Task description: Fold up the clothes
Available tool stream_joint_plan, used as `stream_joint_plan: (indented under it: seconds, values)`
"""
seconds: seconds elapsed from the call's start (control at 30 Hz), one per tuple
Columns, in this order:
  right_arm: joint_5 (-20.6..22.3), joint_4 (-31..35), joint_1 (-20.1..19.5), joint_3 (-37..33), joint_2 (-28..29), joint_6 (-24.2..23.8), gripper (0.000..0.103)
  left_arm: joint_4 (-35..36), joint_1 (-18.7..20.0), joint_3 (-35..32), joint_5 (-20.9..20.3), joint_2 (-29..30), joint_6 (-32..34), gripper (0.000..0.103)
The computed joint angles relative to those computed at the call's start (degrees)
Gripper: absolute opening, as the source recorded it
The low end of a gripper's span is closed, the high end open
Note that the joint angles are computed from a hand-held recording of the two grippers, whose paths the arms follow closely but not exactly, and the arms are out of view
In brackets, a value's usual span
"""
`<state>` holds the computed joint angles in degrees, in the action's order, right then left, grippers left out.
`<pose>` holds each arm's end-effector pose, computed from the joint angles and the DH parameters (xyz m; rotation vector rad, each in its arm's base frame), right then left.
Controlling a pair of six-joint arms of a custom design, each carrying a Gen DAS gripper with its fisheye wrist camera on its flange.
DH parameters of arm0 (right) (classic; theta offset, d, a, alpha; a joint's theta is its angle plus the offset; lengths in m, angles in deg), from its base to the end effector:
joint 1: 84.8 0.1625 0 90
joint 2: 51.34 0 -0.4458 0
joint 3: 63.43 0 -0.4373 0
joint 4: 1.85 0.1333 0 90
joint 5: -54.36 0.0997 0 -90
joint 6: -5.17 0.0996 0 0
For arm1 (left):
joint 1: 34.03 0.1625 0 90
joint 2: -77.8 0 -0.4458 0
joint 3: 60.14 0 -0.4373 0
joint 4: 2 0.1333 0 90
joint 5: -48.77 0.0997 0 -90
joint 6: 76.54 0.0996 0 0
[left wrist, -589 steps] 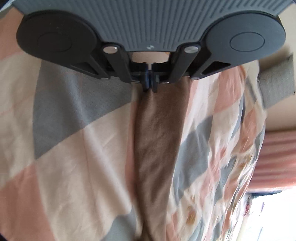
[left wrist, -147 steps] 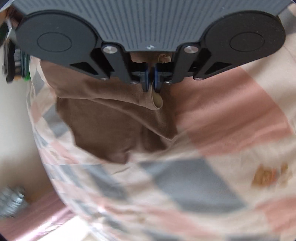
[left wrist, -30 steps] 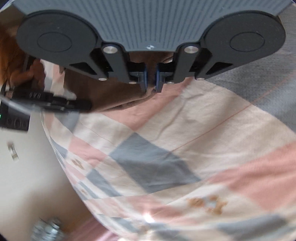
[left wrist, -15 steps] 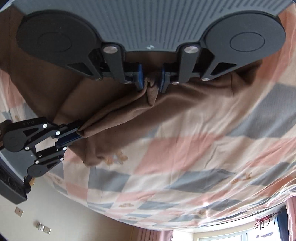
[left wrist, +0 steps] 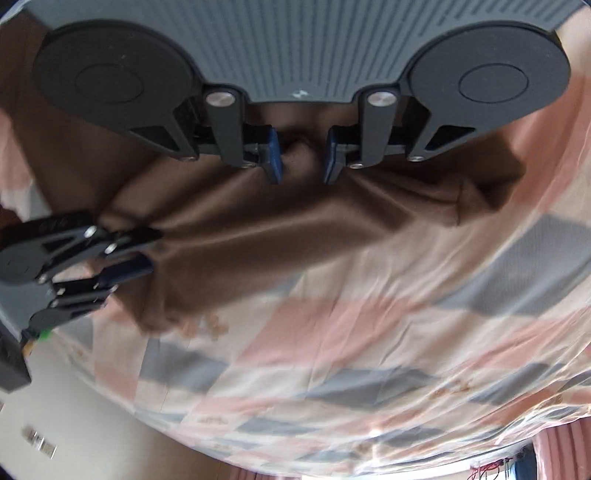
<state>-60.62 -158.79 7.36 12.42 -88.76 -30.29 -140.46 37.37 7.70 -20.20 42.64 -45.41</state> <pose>0.1224 -0.8233 0.1298 0.6865 -2.4606 0.4589 -0.1121 -0.8631 0.1208 1.0844 2.5070 -0.3208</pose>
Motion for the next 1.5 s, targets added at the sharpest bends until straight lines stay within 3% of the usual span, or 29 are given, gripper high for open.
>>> stream_joint_plan:
  seconds: [0.07,0.17,0.3,0.37,0.43,0.53,0.67,0.77,0.9,0.97,1.07,1.3,1.5]
  values:
    - [0.4,0.2,0.2,0.8,-1.3,1.5,0.039,-4.2,-0.4,1.3,-0.2,-1.2,0.1,0.020]
    - [3.1,-6.8,0.6,0.4,-1.3,-1.1,0.039,-12.3,-0.8,-0.7,-0.3,0.0,2.4,0.019]
    - [5.6,-12.2,-0.1,-4.6,2.3,-5.7,0.045,-13.1,0.0,-6.9,2.9,4.7,7.1,0.019]
    - [3.6,-11.0,-1.0,-5.9,3.5,-7.9,0.045,-12.4,0.9,-5.9,6.1,4.6,7.4,0.019]
    - [2.6,-11.7,-2.4,-2.7,2.0,-7.4,0.042,-13.9,2.1,-2.2,7.6,3.0,7.2,0.020]
    - [2.4,-14.1,-4.2,3.0,-1.1,-3.8,0.039,-18.8,3.5,3.3,5.9,0.2,6.0,0.023]
    - [2.0,-16.8,-4.9,7.7,-4.1,2.4,0.039,-22.4,2.1,4.2,8.1,-0.4,2.5,0.023]
    - [2.7,-21.4,-3.3,7.8,-4.2,1.2,0.040,-27.1,0.7,5.5,5.8,-1.3,0.4,0.020]
    - [7.7,-25.9,-2.5,5.8,-2.4,-3.9,0.042,-26.0,-0.5,6.9,2.8,-1.6,3.8,0.024]
    - [7.8,-24.4,-2.6,4.1,-0.9,-6.4,0.042,-24.5,-0.7,7.2,6.7,-0.5,5.4,0.025]
    - [3.0,-15.5,-3.8,2.0,0.3,-4.2,0.040,-21.2,0.0,8.0,10.9,-0.9,-0.4,0.024]
    - [5.7,-17.8,-3.1,16.2,-11.1,-1.4,0.043,-23.3,-3.6,21.7,14.3,-13.0,0.2,0.021]
    - [0.9,-15.6,-1.6,33.5,-24.4,-8.9,0.043,-15.8,-7.8,38.8,20.8,-26.4,1.2,0.021]
